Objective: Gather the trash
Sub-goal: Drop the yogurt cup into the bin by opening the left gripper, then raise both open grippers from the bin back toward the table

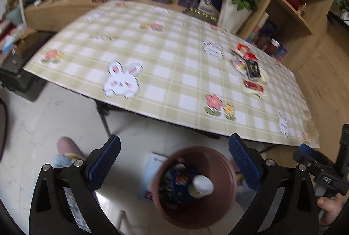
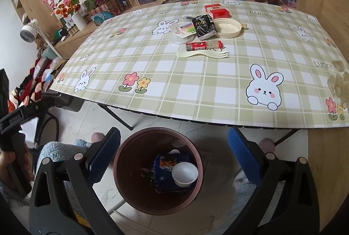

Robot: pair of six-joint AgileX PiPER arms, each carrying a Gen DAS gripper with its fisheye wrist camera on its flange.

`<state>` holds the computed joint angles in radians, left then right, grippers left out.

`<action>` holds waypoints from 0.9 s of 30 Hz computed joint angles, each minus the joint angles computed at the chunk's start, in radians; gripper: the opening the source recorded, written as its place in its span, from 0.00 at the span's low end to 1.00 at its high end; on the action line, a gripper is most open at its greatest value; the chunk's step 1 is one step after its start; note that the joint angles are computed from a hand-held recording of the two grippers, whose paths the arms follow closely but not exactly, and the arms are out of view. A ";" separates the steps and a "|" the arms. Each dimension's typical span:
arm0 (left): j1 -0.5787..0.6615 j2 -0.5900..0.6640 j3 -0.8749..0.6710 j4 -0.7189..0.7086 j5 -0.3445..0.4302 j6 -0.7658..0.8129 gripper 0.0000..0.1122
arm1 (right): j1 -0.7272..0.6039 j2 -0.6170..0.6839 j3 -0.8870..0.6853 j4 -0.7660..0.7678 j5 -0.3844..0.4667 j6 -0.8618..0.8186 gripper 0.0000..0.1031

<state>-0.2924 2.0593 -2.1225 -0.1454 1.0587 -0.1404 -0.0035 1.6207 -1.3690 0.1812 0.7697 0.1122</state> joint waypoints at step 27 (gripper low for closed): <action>-0.020 0.159 -0.239 -0.011 -0.020 0.078 0.86 | 0.003 0.173 -0.229 -0.241 0.054 0.011 0.94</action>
